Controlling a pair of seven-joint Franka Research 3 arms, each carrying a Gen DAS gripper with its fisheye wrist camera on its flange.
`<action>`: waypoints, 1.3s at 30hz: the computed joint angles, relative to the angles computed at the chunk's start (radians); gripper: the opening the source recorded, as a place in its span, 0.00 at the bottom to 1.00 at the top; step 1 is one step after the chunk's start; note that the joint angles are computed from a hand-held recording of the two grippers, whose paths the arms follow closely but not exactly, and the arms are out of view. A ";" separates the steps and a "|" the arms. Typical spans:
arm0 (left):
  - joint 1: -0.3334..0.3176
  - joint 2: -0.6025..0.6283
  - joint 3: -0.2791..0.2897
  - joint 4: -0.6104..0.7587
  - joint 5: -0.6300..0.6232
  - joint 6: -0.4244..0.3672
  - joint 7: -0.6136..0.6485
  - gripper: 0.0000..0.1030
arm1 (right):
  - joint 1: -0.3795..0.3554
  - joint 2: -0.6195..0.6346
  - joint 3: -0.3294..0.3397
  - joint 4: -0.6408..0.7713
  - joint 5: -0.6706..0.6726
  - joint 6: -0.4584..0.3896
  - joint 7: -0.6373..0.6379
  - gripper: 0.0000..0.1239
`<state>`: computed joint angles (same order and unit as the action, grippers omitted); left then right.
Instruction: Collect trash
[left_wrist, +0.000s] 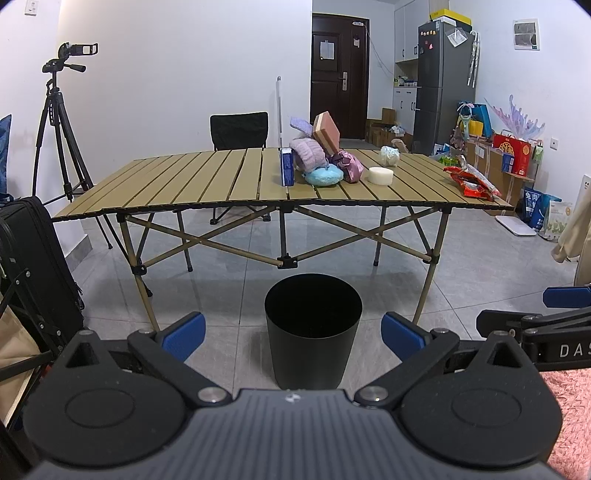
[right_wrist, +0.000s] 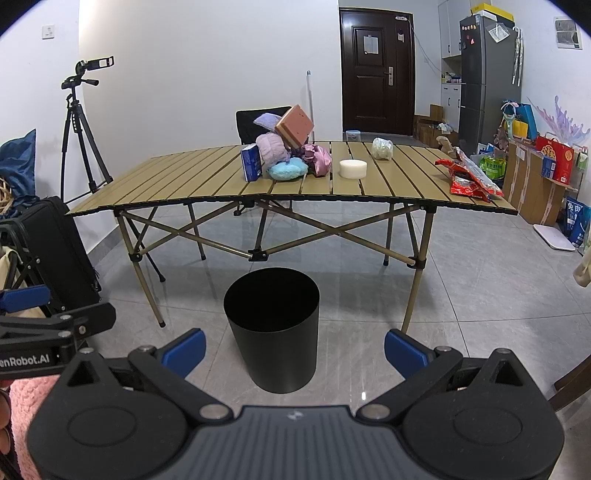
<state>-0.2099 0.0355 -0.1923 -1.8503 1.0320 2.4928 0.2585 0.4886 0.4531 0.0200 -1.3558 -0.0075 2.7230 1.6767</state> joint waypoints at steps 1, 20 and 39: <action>0.000 0.000 0.000 -0.001 0.000 0.001 0.000 1.00 | 0.000 0.000 0.000 0.000 0.001 0.000 -0.001 0.83; 0.001 -0.003 -0.001 -0.003 0.004 0.001 -0.004 1.00 | 0.000 -0.001 -0.001 -0.001 0.000 0.001 0.000 0.83; 0.010 0.026 0.014 0.054 0.010 0.009 0.024 1.00 | 0.003 0.035 -0.002 0.058 0.002 -0.002 -0.008 0.83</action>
